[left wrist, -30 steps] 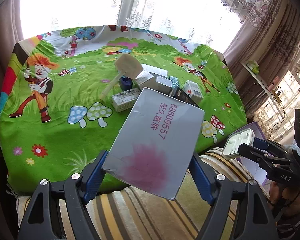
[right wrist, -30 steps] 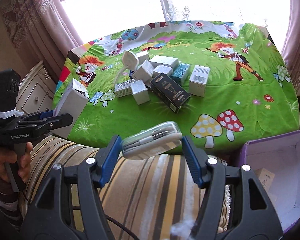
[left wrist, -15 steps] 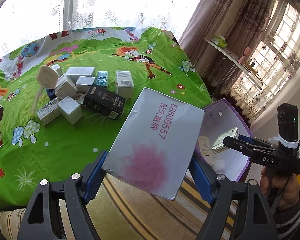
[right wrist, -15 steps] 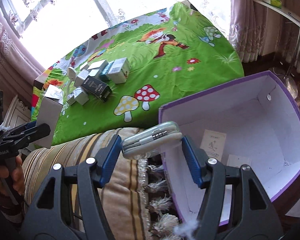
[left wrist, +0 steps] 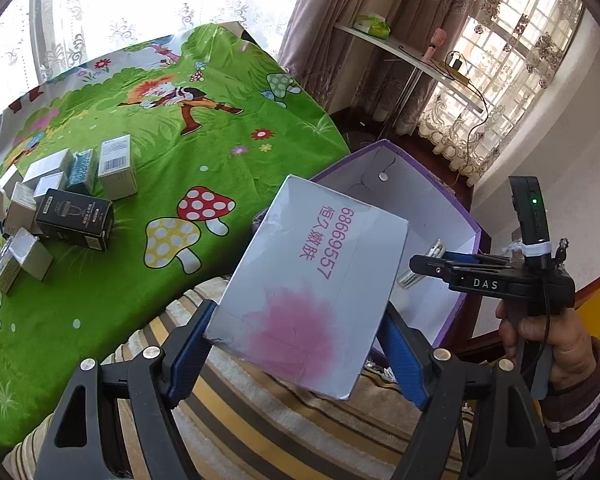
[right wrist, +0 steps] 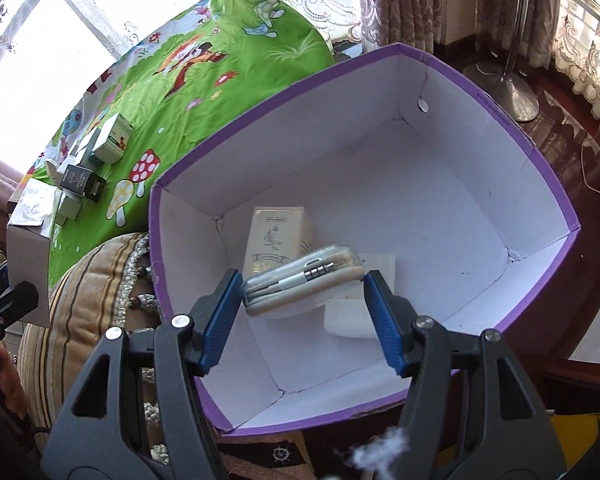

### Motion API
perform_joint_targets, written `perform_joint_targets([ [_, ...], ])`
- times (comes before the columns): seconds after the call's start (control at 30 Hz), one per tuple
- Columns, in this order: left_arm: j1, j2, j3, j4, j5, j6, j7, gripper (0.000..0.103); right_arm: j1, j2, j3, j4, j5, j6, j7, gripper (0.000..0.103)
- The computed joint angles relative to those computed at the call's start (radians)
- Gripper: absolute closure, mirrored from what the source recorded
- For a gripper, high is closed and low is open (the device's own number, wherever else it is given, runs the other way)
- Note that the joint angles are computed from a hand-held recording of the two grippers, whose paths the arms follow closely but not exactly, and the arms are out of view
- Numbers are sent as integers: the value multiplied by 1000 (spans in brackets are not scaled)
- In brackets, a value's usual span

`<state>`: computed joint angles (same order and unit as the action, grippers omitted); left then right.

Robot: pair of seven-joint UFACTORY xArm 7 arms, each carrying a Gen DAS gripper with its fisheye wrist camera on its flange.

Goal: Organize rigid objects
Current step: 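Carry both items to the purple box and release the earphone case from right tool, then lower the pink-printed box into the purple box and open left tool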

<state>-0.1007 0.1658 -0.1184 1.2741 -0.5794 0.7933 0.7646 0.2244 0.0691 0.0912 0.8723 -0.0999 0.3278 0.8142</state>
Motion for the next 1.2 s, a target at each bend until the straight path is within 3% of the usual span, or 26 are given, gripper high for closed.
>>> perform_joint_targets([
  [0.23,-34,17,-19,5,38,10,-14,24,-20,4,-12,-33,27,-8,-8,36],
  [0.37,-44,24,-22,9,54,9,-28,24,-30,-20,-21,-54,11,-21,10,31],
  [0.53,-53,39,-28,21,72,8,-47,24,-54,-61,-33,-89,-65,-44,99,29],
  [0.87,-57,64,-49,52,43,-8,-51,23,-195,-205,5,-151,-399,21,462,22],
  [1.2,-47,86,-51,82,13,14,-53,18,-226,-227,32,-130,-458,64,503,19],
])
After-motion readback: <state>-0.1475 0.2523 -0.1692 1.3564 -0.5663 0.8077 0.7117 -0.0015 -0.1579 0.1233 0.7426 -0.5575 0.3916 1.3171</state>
